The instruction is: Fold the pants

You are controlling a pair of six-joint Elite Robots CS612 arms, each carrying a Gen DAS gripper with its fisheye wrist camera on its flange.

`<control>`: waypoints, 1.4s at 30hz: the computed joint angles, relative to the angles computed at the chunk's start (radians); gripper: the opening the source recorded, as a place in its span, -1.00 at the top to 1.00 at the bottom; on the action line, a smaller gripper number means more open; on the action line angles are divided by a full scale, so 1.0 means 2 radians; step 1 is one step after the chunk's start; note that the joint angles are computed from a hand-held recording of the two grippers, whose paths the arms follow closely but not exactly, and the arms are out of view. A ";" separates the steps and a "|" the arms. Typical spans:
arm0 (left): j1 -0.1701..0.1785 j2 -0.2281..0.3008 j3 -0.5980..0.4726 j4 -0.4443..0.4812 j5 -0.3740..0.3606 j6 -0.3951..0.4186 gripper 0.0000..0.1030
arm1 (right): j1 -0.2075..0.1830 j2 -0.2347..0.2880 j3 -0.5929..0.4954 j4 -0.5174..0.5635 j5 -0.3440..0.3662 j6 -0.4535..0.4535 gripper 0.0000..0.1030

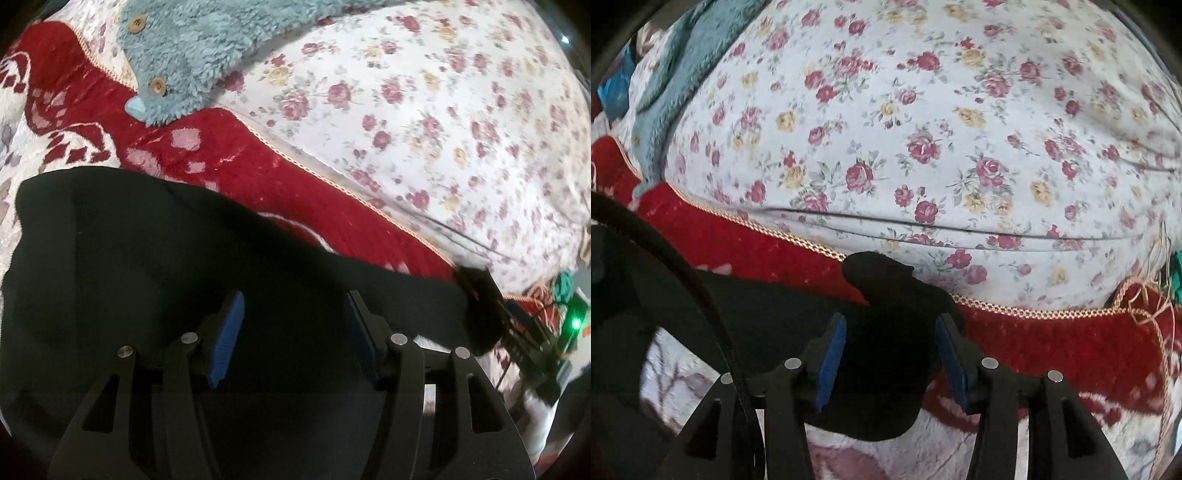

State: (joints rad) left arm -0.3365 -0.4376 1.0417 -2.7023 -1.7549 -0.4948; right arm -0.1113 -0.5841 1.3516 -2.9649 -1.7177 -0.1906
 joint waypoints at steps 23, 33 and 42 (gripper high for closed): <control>0.002 0.044 -0.065 0.004 0.028 -0.042 0.82 | -0.076 -0.014 0.059 -0.097 0.201 0.195 0.86; 0.003 0.009 0.002 -0.062 0.025 -0.023 0.87 | -0.096 -0.024 0.102 -0.131 0.206 0.267 0.86; 0.001 0.008 0.010 -0.058 0.028 -0.019 0.88 | -0.123 -0.020 0.129 -0.152 0.258 0.364 0.37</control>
